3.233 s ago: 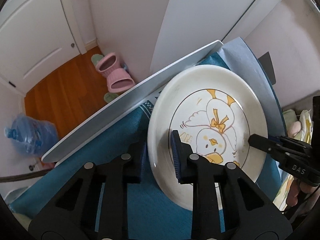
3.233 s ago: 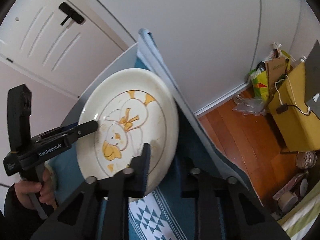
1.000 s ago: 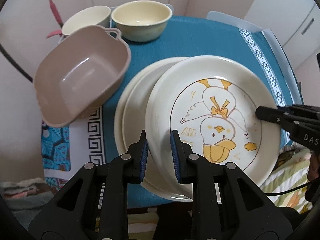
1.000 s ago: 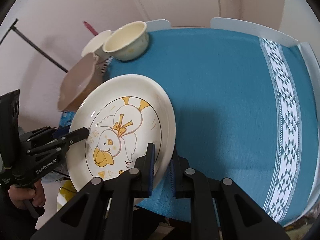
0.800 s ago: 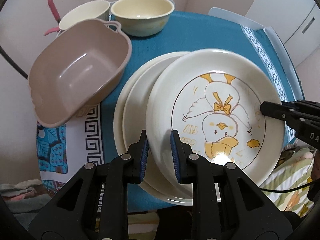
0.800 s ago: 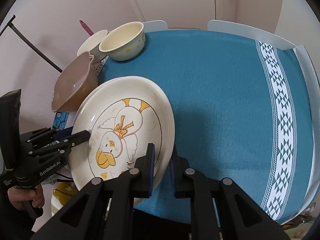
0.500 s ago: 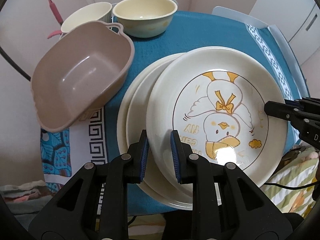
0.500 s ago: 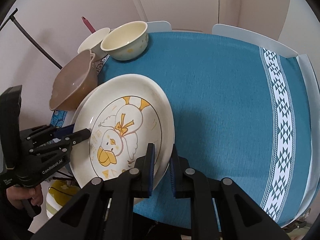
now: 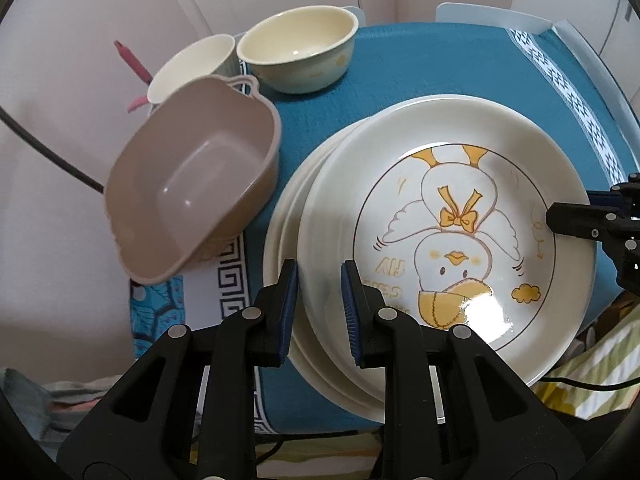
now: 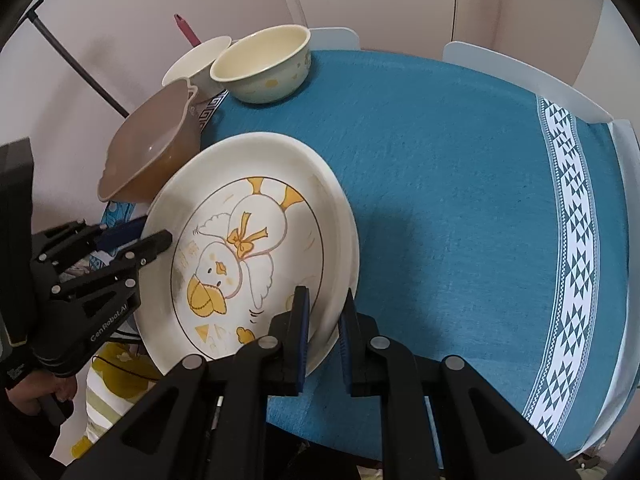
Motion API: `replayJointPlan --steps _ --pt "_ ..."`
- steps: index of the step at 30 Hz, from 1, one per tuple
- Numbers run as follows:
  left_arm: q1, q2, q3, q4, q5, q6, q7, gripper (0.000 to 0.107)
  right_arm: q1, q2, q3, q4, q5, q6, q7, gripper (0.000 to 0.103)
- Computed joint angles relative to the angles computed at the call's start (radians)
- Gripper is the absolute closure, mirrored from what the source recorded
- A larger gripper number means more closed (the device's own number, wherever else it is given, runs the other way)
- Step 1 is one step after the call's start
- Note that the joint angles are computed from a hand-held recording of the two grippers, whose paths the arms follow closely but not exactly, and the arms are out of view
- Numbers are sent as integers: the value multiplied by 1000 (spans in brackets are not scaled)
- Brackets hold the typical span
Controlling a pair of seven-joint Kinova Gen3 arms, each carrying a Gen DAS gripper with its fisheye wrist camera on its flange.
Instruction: Organize plates and bowls
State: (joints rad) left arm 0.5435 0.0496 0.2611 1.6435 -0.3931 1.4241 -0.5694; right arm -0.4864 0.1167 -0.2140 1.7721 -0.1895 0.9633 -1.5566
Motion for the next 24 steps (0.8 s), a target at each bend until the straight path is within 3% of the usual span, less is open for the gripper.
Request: replayJointPlan --steps 24 --pt "7 -27 15 -1 -12 29 54 88 -134 16 -31 -10 233 -15 -180 89"
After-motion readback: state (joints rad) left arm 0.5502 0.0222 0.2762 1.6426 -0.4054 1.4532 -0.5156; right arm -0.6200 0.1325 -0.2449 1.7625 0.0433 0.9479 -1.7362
